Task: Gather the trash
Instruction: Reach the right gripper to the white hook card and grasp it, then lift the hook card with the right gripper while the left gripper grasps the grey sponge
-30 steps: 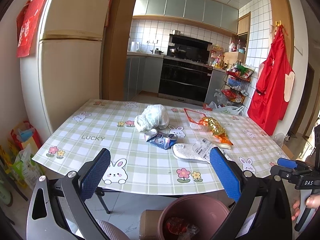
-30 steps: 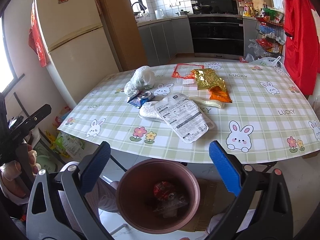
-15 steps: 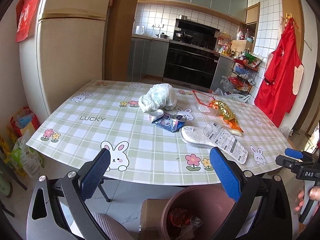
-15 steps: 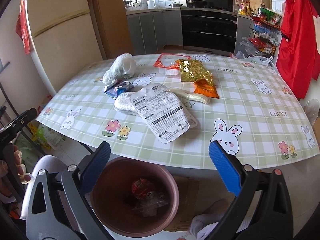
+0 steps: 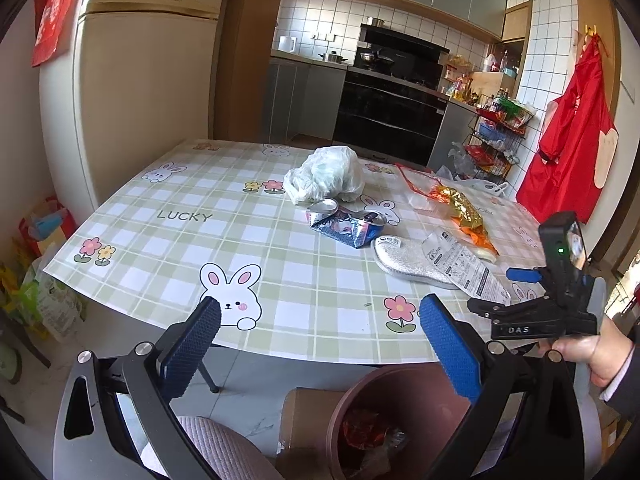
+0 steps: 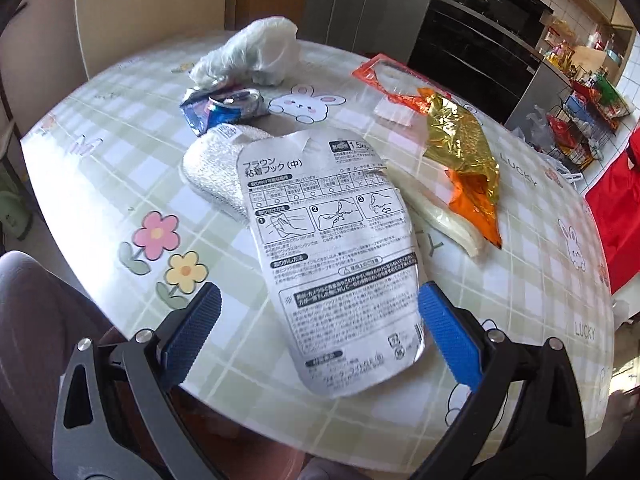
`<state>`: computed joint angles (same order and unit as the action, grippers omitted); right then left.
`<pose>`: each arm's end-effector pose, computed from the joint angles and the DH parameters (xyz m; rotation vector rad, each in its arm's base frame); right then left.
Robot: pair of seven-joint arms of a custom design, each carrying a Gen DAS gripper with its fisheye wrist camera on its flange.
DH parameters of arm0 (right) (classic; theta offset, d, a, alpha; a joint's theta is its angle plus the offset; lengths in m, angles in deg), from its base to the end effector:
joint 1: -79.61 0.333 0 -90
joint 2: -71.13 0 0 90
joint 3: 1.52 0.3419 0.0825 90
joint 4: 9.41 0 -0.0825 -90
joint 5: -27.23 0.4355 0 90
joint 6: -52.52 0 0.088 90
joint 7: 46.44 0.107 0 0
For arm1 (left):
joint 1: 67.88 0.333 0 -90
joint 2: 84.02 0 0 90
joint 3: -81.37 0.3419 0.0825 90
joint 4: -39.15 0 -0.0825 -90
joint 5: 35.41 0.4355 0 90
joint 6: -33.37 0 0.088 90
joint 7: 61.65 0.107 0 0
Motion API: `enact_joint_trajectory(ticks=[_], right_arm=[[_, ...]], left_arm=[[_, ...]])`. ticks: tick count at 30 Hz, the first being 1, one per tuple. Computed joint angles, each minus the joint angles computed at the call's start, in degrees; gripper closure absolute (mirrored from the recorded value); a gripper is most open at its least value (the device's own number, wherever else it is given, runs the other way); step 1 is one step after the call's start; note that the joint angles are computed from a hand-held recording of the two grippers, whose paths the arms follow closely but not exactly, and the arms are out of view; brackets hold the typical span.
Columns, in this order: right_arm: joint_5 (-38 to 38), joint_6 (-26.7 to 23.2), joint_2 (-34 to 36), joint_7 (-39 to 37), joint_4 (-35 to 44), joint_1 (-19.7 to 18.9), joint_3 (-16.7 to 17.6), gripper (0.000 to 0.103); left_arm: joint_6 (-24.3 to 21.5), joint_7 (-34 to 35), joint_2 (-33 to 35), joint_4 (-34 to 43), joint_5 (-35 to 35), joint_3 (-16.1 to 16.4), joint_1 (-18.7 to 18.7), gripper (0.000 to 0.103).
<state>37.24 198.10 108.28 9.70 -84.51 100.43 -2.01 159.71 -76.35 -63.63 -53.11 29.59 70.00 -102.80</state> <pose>0.7866 0.2913 0.4260 -2.4560 0.9475 -0.5062 0.5520 -0.5059 0.4705 -1.9750 1.2516 -0.8336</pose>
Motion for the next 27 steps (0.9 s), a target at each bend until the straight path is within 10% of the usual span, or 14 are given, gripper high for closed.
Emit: enact_joint_trajectory(ticks=[8, 17, 27], right_arm=[[-2.7, -7.3, 8.9, 6.1, 13.6, 0.6, -1.6, 0.008], [6.3, -13.3, 7.9, 3.6, 16.6, -5.4, 3.4, 0.054], [23.8, -2.2, -3.9, -1.9, -0.6, -11.9, 7.4, 0.083]], left_arm=[[3.3, -0.6, 1.3, 0.5, -1.4, 0.4, 1.5, 0.006], [6.9, 2.8, 4.7, 4.9, -1.0, 1.9, 0.8, 0.006], [18.8, 0.2, 7.2, 6.4, -8.2, 2.6, 3.2, 0.006]])
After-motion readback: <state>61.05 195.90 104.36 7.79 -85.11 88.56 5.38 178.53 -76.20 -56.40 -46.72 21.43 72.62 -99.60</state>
